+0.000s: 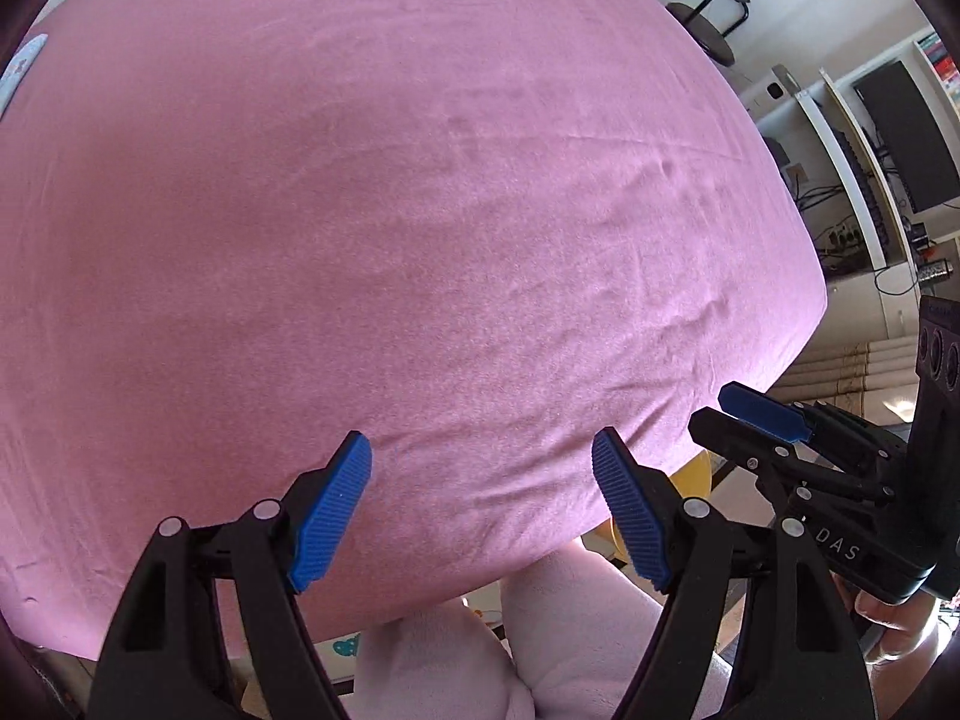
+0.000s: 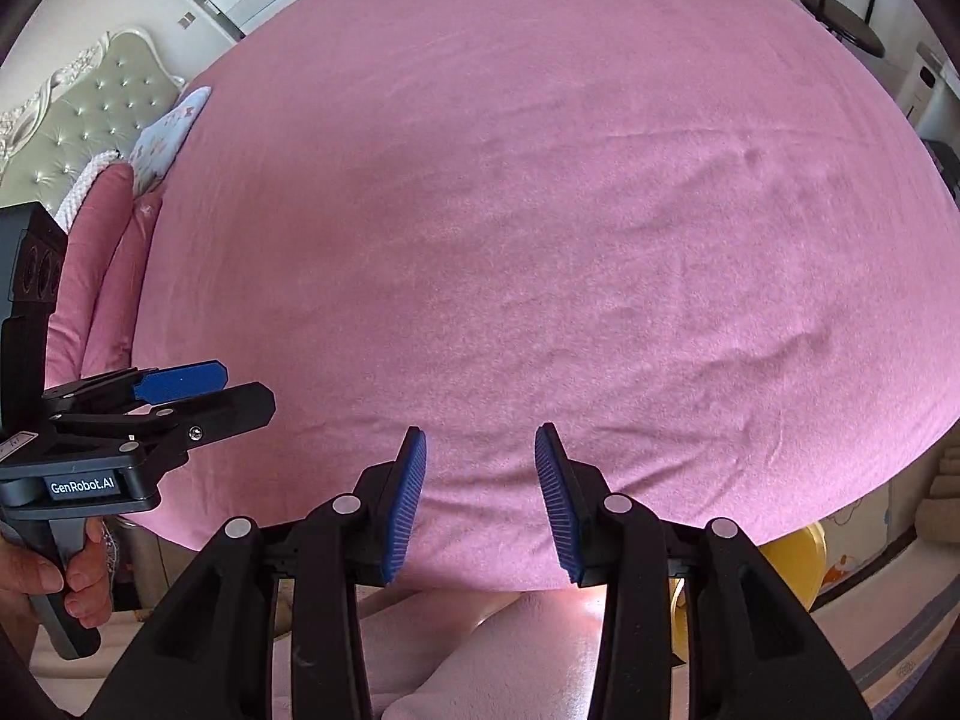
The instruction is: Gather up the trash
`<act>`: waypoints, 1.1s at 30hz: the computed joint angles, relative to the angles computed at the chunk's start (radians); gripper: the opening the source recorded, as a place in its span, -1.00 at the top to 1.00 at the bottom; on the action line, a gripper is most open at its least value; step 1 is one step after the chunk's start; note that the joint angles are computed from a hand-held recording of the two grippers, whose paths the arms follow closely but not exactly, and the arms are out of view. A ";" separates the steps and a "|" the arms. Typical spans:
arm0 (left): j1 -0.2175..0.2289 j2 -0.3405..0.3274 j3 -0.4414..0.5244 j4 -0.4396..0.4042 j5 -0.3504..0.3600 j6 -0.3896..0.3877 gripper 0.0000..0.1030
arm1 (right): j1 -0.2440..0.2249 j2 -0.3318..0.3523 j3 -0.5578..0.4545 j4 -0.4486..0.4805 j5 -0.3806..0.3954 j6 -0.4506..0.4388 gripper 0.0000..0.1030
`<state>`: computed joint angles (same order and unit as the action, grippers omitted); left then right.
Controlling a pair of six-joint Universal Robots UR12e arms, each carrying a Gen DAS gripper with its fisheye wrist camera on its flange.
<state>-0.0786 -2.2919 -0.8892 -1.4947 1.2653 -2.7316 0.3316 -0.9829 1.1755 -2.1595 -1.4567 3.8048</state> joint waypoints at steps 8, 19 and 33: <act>0.020 0.050 -0.039 0.207 -0.011 -0.141 -0.79 | -0.003 0.002 -0.056 -0.021 -0.099 -0.051 -0.26; 0.006 0.160 -0.187 0.617 0.096 -0.341 -0.92 | 0.013 -0.033 -0.040 -0.188 -0.296 -0.207 -0.82; -0.018 0.178 -0.198 0.678 0.208 -0.401 -0.92 | 0.010 -0.036 -0.030 -0.281 -0.265 -0.267 -0.83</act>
<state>-0.0970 -2.1142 -1.0870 -0.8170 1.4731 -3.1323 0.3421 -1.0192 1.1456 -2.4401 -1.7213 3.5375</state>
